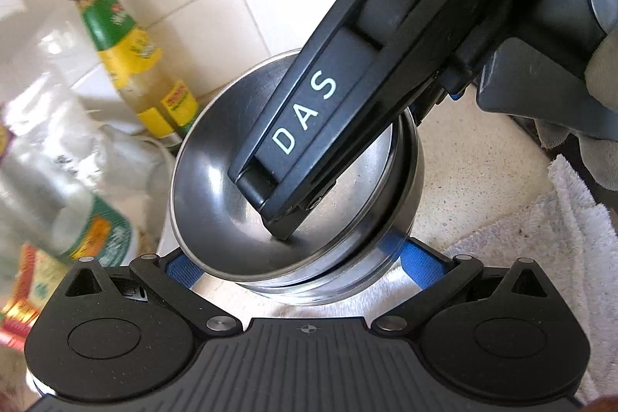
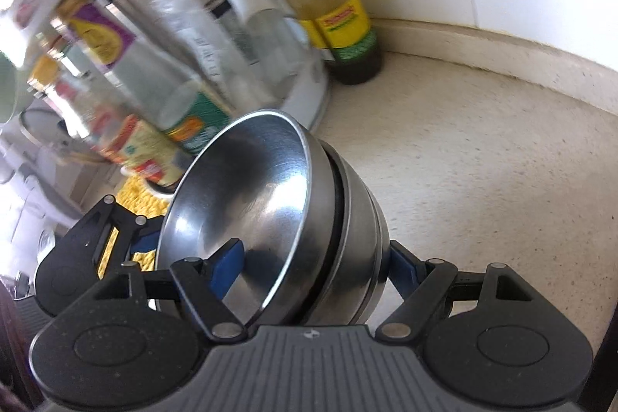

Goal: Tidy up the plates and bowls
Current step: 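Carry the stacked steel bowls toward the plates on the towel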

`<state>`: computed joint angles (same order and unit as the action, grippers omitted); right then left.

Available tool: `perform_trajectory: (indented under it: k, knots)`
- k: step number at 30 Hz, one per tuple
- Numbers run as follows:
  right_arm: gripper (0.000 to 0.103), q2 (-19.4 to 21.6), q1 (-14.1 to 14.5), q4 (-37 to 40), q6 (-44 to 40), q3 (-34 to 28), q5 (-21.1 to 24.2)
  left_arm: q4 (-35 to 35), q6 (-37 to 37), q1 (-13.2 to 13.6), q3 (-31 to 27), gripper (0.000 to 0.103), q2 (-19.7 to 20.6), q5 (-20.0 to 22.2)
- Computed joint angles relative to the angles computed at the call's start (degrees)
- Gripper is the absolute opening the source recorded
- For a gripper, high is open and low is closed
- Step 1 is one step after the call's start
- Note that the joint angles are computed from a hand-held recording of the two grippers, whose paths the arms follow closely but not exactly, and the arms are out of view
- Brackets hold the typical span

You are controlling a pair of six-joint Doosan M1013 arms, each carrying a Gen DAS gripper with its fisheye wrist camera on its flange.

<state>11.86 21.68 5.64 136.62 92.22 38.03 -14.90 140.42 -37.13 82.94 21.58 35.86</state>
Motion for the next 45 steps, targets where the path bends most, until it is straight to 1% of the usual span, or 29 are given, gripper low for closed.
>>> perform_trajectory:
  k: [5,11,17,26,31,37,45]
  knots:
    - [0.09,0.22,1.45,0.8,-3.33,-2.36,1.81,3.58,-5.82,0.21,2.61,0.103,-3.14,-1.29]
    - [0.091,0.44,3.37,1.74,-6.63,-4.37,2.97,8.94,-13.49,0.29,6.36,0.103,-6.98,-3.04]
    - [0.091,0.51,4.95,2.41,-8.34,-5.54,4.05,13.53,-20.4,0.14,9.31,0.103,-10.06,-3.31]
    - [0.091,-0.12,6.72,3.81,-10.07,-5.41,5.42,18.19,-27.94,-1.02,13.46,0.103,-14.05,-2.94]
    - [0.091,-0.35,7.58,4.38,-10.85,-5.24,6.06,19.45,-30.71,-1.16,15.06,0.103,-15.56,-2.41]
    - [0.091,-0.44,8.21,5.1,-11.26,-4.86,6.25,20.5,-33.05,-1.27,15.91,0.103,-16.13,-1.9]
    - [0.091,-0.41,8.67,4.97,-10.76,-4.77,6.84,19.65,-32.95,-1.08,16.39,0.103,-16.33,-1.46]
